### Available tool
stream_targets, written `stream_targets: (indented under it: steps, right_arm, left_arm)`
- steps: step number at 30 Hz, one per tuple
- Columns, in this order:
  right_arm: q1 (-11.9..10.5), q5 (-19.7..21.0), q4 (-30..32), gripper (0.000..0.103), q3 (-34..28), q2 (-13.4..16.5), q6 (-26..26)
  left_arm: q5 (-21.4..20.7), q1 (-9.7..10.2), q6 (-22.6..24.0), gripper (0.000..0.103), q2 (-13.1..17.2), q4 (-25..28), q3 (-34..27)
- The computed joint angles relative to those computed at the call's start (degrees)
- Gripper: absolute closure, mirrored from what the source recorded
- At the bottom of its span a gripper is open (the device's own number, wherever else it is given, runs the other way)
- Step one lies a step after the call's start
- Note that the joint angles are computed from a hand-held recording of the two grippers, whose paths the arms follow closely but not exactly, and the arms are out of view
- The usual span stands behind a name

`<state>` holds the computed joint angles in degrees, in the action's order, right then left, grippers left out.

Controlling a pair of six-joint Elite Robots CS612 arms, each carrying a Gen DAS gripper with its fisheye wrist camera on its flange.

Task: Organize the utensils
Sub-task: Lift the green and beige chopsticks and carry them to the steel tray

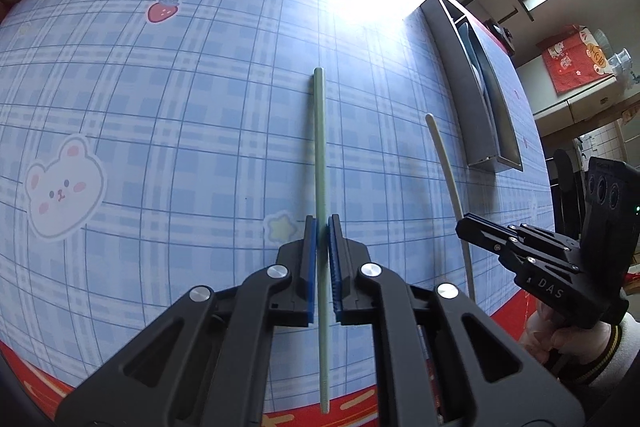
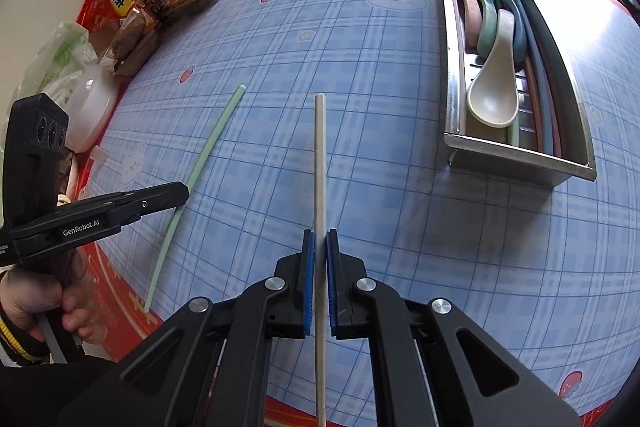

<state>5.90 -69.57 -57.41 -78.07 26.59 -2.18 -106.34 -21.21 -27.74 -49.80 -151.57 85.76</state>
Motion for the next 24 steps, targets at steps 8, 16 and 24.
stream_targets:
  steps: [8,16,24]
  right_arm:
    - [-0.2,0.4,-1.6,0.097,-0.7,0.2,0.4]
    - [-0.9,1.2,-3.5,0.097,-1.2,0.4,2.1]
    - [-1.5,1.7,-4.7,0.097,-2.2,1.0,4.3]
  left_arm:
    - [-1.5,-0.42,-0.3,0.093,0.3,-0.1,-0.9]
    - [-2.7,0.26,-0.2,0.093,0.3,0.1,-1.8]
    - [-4.3,0.51,-0.6,0.093,0.4,-0.5,-2.9]
